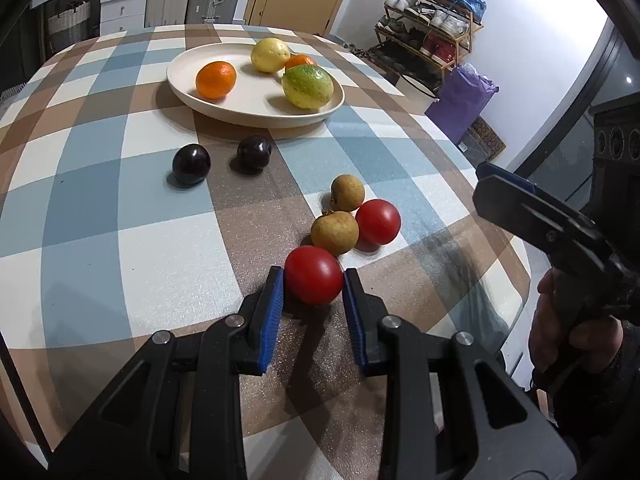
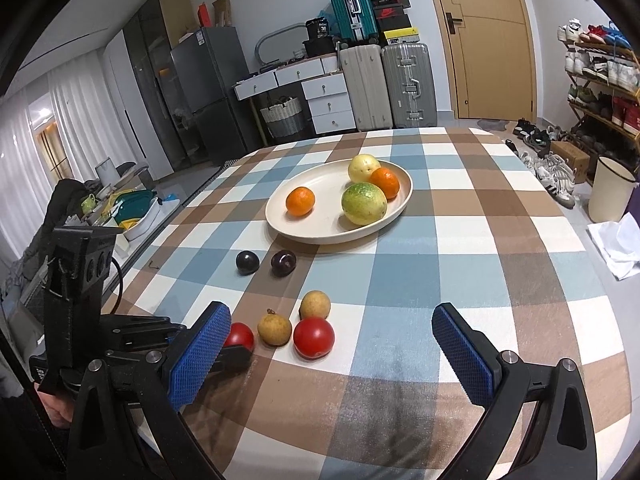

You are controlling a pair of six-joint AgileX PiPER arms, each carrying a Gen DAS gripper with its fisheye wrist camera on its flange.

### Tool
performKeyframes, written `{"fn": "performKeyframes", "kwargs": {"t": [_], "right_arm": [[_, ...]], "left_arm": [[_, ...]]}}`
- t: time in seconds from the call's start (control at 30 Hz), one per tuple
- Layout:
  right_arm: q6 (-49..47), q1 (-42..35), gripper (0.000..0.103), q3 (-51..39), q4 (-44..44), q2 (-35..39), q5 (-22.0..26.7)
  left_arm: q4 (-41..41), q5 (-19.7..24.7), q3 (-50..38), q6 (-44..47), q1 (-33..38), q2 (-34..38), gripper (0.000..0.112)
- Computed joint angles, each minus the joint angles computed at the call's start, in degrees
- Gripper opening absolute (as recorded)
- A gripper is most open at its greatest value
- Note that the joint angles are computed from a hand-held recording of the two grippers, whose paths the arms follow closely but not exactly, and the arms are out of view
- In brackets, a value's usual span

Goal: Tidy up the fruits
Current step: 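Grasp a red tomato with the left tool while the right tool grasps another tomato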

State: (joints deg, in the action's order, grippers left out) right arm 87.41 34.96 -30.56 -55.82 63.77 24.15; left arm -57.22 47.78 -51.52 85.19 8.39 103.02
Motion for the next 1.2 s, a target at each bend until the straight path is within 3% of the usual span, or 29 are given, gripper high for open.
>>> {"fn": "performKeyframes", "kwargs": {"t": [0.4,0.7,0.83,1.0,1.2], "right_arm": [[-1.75,-1.00,0.102,0.36,1.86,1.39,-2.16],[-5.16,-3.53,0.102,1.02,5.40,4.77,-6.81],[-6.39,-3.81,0.087,0.78,6.20,6.70,-7.91],[-7.05,-3.10,0.081,-0.31,5.63,9.17,-7.37],[-4.87,-2.83,0.059,-0.29,2.01,11.03,-8.49]], "left_arm": [[-0.69,4.22,0.34,1.80,4.46,-2.80,0.026],[-1.02,6.83,0.73,3.14,7.51,-3.83,0.026],[-1.09,7.89,0.74,3.52,8.80,-4.12,0.026],[-1.32,8.67,0.94,4.09,10.58,-4.09,0.026],[-0.79,9.36,1.21,4.71,12.33,-3.97,0.026]]}}
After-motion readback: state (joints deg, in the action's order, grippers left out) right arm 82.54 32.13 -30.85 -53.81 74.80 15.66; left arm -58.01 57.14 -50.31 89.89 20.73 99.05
